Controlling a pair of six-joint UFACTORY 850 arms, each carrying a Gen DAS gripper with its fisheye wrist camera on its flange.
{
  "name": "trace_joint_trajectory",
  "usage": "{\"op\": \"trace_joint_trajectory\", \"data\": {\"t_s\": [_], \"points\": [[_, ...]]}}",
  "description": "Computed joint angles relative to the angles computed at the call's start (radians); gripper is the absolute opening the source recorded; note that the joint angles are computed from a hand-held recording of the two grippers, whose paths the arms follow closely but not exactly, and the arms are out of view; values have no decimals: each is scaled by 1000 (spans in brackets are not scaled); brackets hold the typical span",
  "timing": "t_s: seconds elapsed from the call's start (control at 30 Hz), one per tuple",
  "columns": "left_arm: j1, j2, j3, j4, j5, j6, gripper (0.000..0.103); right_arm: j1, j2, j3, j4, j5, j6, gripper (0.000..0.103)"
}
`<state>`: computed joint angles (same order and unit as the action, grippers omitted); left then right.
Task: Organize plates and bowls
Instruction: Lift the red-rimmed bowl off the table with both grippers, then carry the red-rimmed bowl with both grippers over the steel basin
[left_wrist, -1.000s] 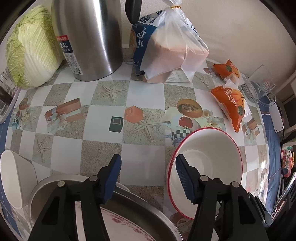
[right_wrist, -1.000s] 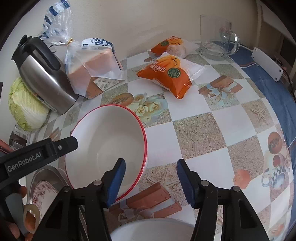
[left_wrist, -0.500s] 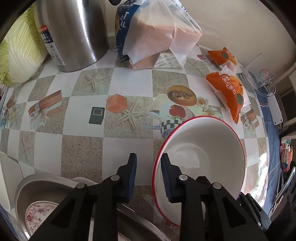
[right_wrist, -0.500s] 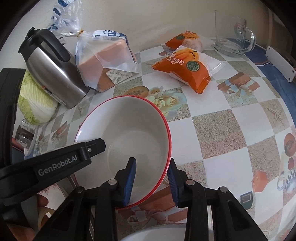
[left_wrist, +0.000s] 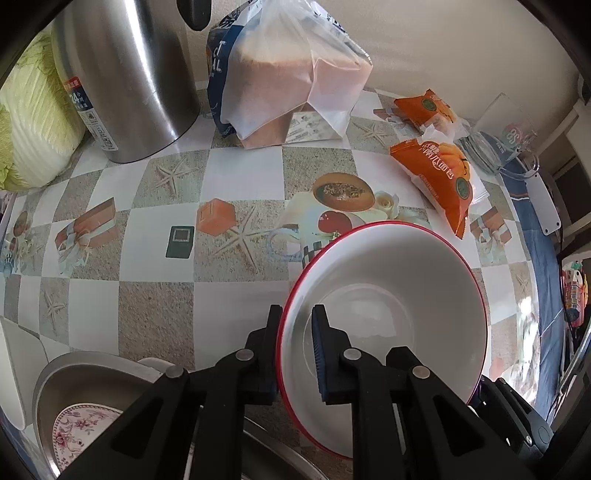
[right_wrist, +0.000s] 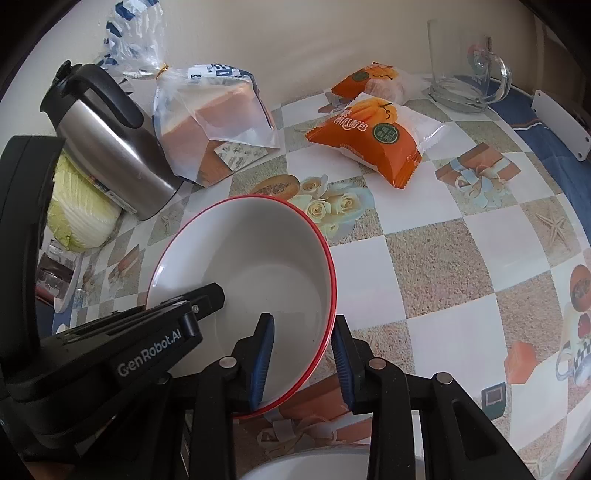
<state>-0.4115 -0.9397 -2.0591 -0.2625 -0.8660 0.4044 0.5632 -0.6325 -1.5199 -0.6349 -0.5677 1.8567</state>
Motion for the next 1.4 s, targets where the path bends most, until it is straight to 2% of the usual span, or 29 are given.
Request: {"op": "trace_joint_trajectory", "data": {"t_s": [0.3, 0.63, 0.87, 1.03, 1.23, 1.4], "points": [[17, 97, 76, -97, 48, 68, 16, 18, 56, 24, -101, -26, 81, 34], [40, 221, 214, -137, 115, 130, 16, 63, 77, -17, -93, -110, 21, 34], [88, 286, 275, -183, 107, 136, 16, 104, 57, -99, -61, -185, -56, 34], [116, 341, 331, -178, 130, 154, 16, 136, 28, -168, -36, -229, -97, 34], [170, 391, 404, -252, 120, 195, 16, 171, 5, -224, -25, -248, -121, 34], [204, 446, 490, -297, 159, 255, 16, 206, -13, -257, -31, -264, -103, 34]]}}
